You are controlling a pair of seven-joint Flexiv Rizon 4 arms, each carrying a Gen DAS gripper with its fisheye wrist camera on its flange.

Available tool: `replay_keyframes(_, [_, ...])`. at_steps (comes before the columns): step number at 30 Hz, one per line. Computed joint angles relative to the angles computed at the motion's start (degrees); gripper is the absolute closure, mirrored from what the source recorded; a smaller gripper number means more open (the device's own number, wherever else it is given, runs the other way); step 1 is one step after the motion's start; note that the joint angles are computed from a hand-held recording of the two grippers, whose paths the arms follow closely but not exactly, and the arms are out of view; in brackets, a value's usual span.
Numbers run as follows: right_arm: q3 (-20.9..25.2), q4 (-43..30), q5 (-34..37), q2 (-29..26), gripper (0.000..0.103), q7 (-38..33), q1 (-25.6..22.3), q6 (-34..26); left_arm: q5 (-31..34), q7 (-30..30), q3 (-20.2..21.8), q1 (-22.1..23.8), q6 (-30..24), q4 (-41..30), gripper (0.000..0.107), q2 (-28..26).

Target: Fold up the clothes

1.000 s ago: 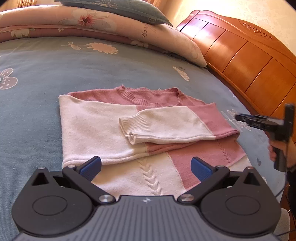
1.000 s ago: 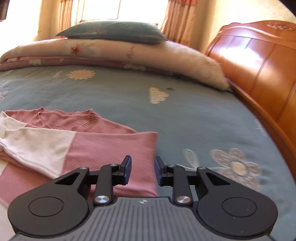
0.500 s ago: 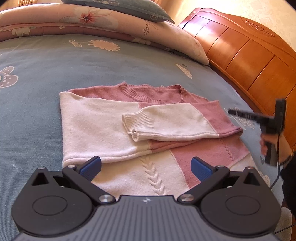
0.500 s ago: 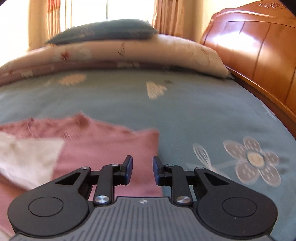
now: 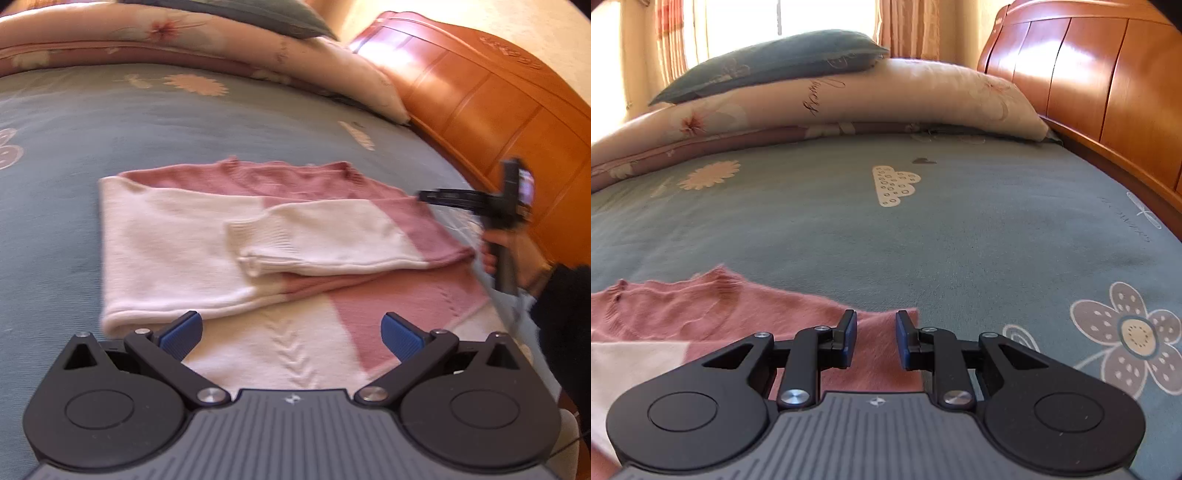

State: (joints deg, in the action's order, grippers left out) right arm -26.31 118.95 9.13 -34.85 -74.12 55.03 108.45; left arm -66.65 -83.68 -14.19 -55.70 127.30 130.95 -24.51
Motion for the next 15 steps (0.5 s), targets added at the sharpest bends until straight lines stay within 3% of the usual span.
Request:
replay_keyframes(2, [0.12, -1.17, -1.65, -0.86, 0.075, 0.74, -0.85, -4.13, -0.22, 1.57, 0.06, -0.31, -0.64, -0.94, 0.005, -0.44])
replay_keyframes(7, [4.76, 5.25, -2.29, 5.28, 0.074, -0.38, -4.02, 1.97, -2.66, 4.14, -0.58, -0.86, -1.13, -2.58, 0.005, -1.13])
replay_keyframes(12, [9.42, 12.84, -0.12, 13.24, 0.073, -6.35, -5.23, 4.68, 3.2, 1.72, -0.67, 0.13, -1.69, -3.06, 0.005, -1.63])
replay_keyframes(15, [10.53, 14.43, 1.87, 13.93, 0.073, -8.94, -5.03, 3.57, 5.76, 1.15, 0.36, -0.35, -3.37, -3.97, 0.005, -2.22])
